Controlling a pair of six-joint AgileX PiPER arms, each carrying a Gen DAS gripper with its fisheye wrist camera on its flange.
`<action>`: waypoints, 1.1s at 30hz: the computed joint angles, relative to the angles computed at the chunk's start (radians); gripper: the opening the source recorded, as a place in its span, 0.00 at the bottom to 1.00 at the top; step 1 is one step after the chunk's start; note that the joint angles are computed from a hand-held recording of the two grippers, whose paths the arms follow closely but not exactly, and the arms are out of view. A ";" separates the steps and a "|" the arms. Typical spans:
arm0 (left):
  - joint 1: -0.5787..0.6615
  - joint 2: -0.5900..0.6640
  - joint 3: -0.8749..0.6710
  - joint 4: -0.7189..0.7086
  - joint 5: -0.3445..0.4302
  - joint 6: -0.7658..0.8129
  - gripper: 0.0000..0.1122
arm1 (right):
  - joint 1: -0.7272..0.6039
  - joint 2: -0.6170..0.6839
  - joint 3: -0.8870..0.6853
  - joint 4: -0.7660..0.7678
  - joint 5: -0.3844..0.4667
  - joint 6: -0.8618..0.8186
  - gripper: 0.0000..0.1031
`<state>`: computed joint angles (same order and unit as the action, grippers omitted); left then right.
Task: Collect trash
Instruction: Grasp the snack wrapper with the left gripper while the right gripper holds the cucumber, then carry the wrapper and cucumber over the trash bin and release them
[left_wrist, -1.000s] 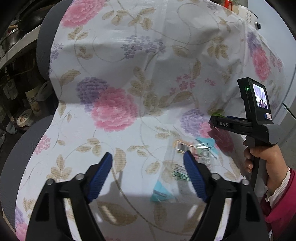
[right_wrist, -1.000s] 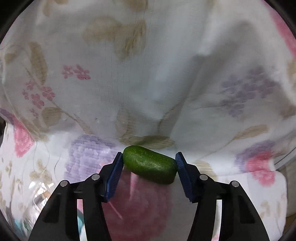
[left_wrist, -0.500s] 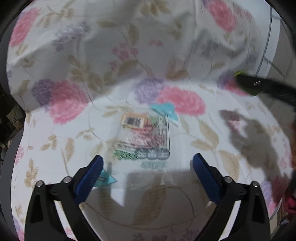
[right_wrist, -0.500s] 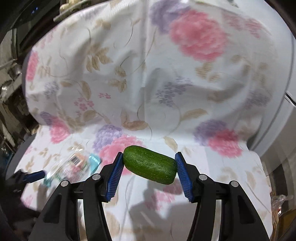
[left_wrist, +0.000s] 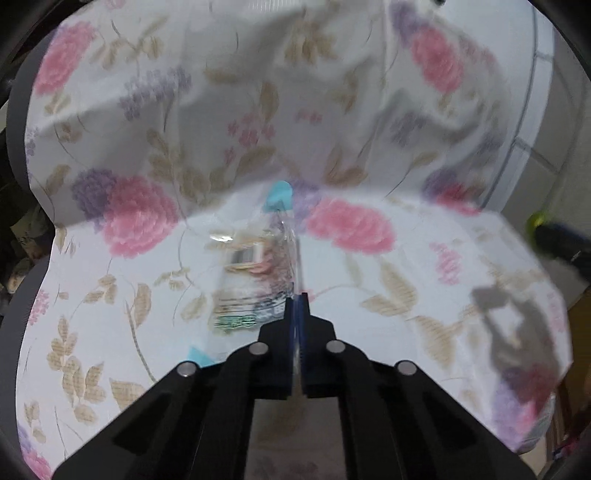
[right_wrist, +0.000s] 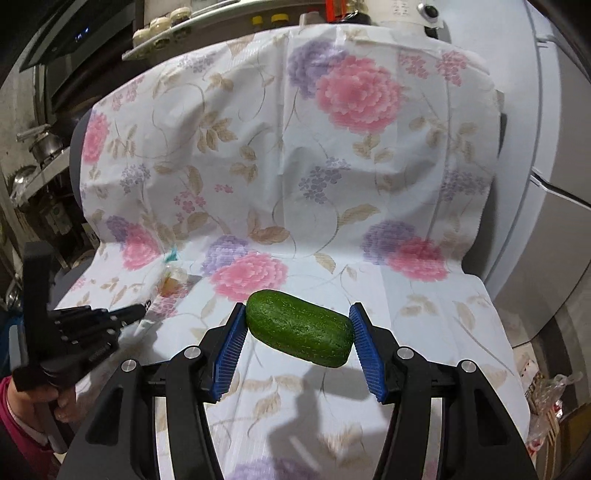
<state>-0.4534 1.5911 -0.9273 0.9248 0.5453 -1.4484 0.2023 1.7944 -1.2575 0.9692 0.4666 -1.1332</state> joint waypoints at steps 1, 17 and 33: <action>-0.028 -0.040 0.015 0.024 0.008 -0.023 0.00 | -0.009 -0.016 0.015 0.012 0.005 -0.012 0.55; -0.464 -0.228 0.051 0.200 0.196 -0.411 0.00 | -0.258 -0.340 0.331 0.188 0.131 -0.258 0.55; -0.709 0.090 -0.284 0.233 0.182 -0.372 0.00 | -0.811 -0.592 0.512 0.190 0.346 -0.478 0.55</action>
<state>-1.1629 1.6815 -1.2117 1.1580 0.7272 -1.8200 -0.6084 1.2028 -0.7455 1.1587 0.8124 -1.6113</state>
